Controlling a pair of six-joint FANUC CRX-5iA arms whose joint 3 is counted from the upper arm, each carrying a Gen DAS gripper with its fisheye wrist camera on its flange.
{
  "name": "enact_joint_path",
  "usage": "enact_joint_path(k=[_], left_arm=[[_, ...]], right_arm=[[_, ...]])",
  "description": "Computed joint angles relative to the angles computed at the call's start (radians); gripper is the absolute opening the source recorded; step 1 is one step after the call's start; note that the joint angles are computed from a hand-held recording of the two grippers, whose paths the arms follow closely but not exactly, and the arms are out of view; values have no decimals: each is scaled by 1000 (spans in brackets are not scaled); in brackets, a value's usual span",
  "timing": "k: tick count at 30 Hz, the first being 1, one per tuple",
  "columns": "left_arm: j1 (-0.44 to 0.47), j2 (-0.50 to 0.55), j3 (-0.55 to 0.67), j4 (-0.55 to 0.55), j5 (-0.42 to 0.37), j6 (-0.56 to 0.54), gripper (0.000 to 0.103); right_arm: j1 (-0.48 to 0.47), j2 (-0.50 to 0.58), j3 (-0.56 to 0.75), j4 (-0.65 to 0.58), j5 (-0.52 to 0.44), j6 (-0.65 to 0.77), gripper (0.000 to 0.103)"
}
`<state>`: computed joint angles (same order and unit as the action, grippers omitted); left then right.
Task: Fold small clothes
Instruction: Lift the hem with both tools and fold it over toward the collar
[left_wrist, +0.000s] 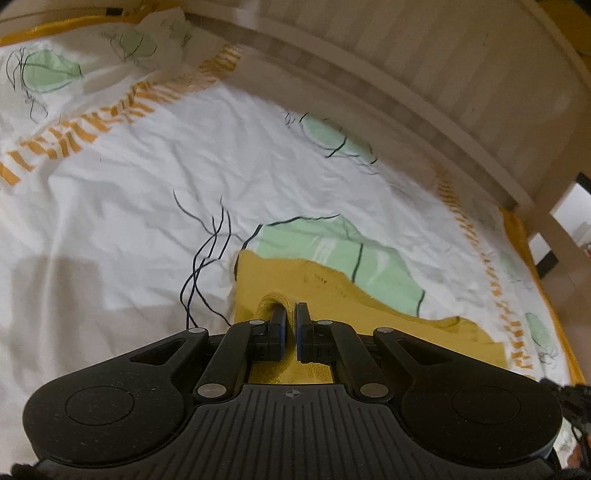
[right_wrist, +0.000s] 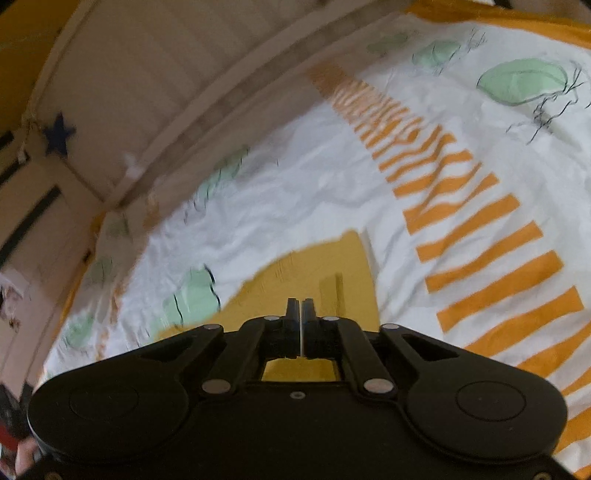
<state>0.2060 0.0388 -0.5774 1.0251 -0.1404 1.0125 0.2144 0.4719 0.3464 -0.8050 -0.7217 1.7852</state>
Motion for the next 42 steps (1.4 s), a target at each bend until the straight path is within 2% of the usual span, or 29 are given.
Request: enact_joint_path(k=[1,5,7,10,12,14,15,21,22,25,31,35,36,37,38,40,42], left_arm=[[10,5,10,-43,-15,38,4],[0,2,10,-25,-18,16,4],[16,6,30,-106,-39,77,4],[13,13,35,-92,-40,66,4],[17,13,37,-101,-43,73,4],[14,13,36,-88,-41,56,4],[15,12,36,-90,-43,55,4],[28,21,55,-156,-61,112,4],[30,22,58,-170,-64,124,4],[33,23,58,-177,-67,131,4],[35,25,60,-179,-70,132,4],[33,25,56,-159,-66,114,4],[32,25,56,-157,-67,113,4],[33,26,57,-157,-68,112,4],[33,26,57,-161,-67,117,4],[32,25,56,-151,-67,109,4],[22,22,44,-105,-52,69,4]], right_arm=[[2,3,4,18,-29,-4,16],[5,17,20,50,-115,0,17],[-1,26,32,38,-142,-7,17],[4,35,45,55,-163,-27,17],[15,33,40,90,-150,-49,25],[21,37,43,116,-142,-65,52],[23,39,46,130,-145,-72,55],[34,54,80,160,-194,-52,55],[37,57,85,162,-204,-43,54],[35,63,97,146,-227,-21,30],[16,82,119,95,-262,-10,32],[34,84,111,153,-251,-30,33],[38,80,105,159,-244,-28,30],[39,77,99,158,-236,-19,17],[43,74,95,163,-230,-12,10],[48,59,79,160,-204,5,10],[27,39,63,87,-176,25,9]])
